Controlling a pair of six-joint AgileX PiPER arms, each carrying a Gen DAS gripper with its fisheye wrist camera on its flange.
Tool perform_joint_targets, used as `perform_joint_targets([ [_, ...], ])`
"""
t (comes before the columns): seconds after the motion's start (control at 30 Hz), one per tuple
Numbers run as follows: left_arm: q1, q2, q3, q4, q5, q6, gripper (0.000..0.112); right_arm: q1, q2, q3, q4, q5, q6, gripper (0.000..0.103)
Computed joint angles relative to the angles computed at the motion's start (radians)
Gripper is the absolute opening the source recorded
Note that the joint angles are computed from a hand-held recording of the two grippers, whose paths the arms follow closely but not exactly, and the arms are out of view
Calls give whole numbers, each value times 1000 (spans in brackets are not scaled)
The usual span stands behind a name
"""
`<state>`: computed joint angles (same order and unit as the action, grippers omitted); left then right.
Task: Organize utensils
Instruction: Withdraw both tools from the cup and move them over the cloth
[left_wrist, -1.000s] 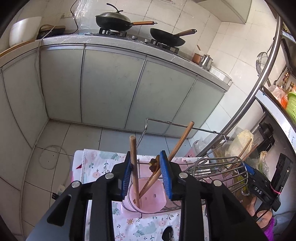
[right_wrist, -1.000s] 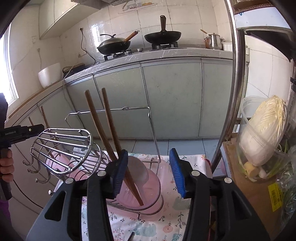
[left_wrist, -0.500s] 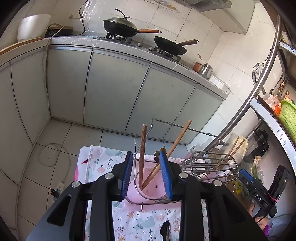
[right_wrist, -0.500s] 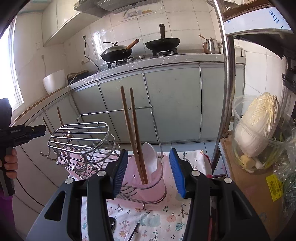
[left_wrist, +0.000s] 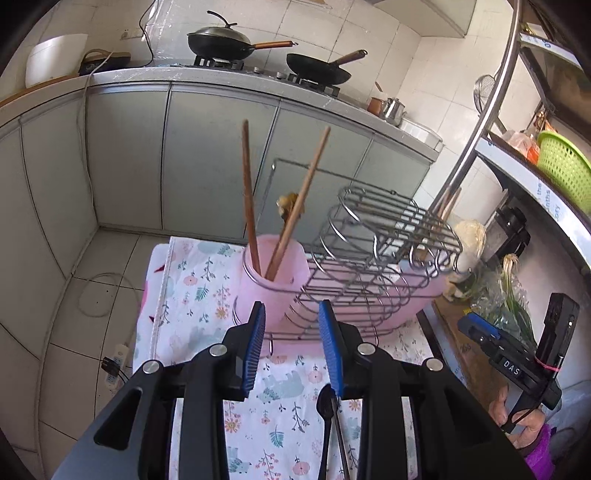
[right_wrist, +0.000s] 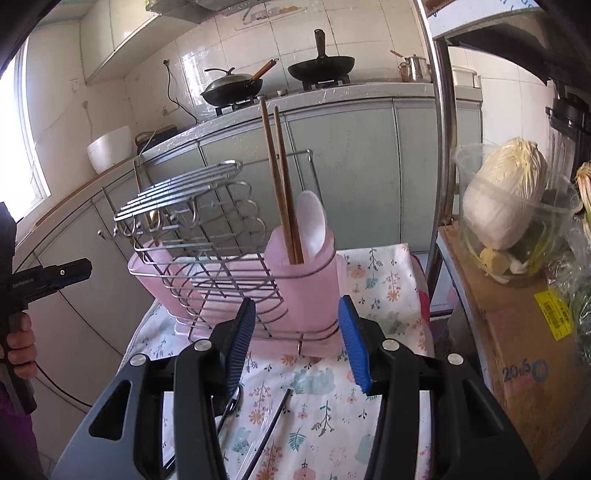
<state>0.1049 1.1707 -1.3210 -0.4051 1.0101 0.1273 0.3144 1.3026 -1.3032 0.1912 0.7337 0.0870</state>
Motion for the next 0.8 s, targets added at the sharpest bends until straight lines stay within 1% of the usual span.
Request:
perform_joint_targets([
  [0.17,-96,-40,126,20,-30,-28,29,-5,-23,91,48,-2,-1,48],
  [0.37,-211,-19,221,73,-77,-108,29,-18,-45,161,80,12,-16,48],
  [0.6,-254,70,286,24,-104,-109,27,-48,-39,210,142,27,-70,47],
  [0.7,-259,125,293,3,-101,-99,25,-55,-30,216,161,33,-87,47],
  [0.8,-265,175,296,-21,-96,-86,24,-70,-17,218,203,44,-120,47],
])
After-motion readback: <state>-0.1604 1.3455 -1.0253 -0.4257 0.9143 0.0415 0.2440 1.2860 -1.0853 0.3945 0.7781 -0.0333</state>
